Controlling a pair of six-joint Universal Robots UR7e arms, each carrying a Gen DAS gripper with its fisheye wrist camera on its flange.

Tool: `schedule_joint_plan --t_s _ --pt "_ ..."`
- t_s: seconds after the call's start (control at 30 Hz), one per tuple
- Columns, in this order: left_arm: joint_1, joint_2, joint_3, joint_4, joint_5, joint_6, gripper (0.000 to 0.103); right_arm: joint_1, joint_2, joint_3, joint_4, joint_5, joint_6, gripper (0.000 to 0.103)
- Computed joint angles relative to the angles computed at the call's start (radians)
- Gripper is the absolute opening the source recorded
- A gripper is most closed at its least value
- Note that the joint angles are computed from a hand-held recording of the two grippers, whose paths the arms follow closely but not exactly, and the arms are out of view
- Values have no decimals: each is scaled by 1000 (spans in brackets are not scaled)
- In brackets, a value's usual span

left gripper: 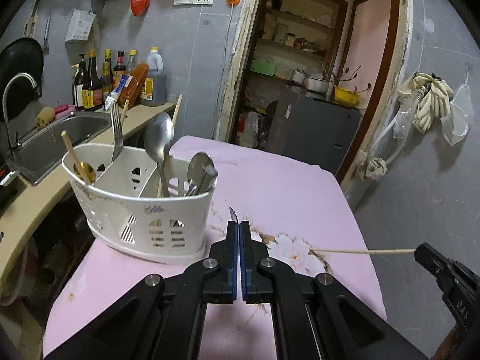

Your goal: Organize utensils

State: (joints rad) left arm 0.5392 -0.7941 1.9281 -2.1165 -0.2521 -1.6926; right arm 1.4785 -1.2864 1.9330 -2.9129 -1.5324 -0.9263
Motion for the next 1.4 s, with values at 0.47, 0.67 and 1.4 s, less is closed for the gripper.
schedule_joint_plan --t_s 0.47,0.67,1.4 --pt "15 17 40 -97 2 35 3 -3 1 1 20 -9 -27 3" --pt "30 11 52 -95 -36 -5 3 -2 -1 8 19 -9 -29 3" --pt "91 12 189 -298 -153 -272 28 12 -8 20 51 -33 -84 4"
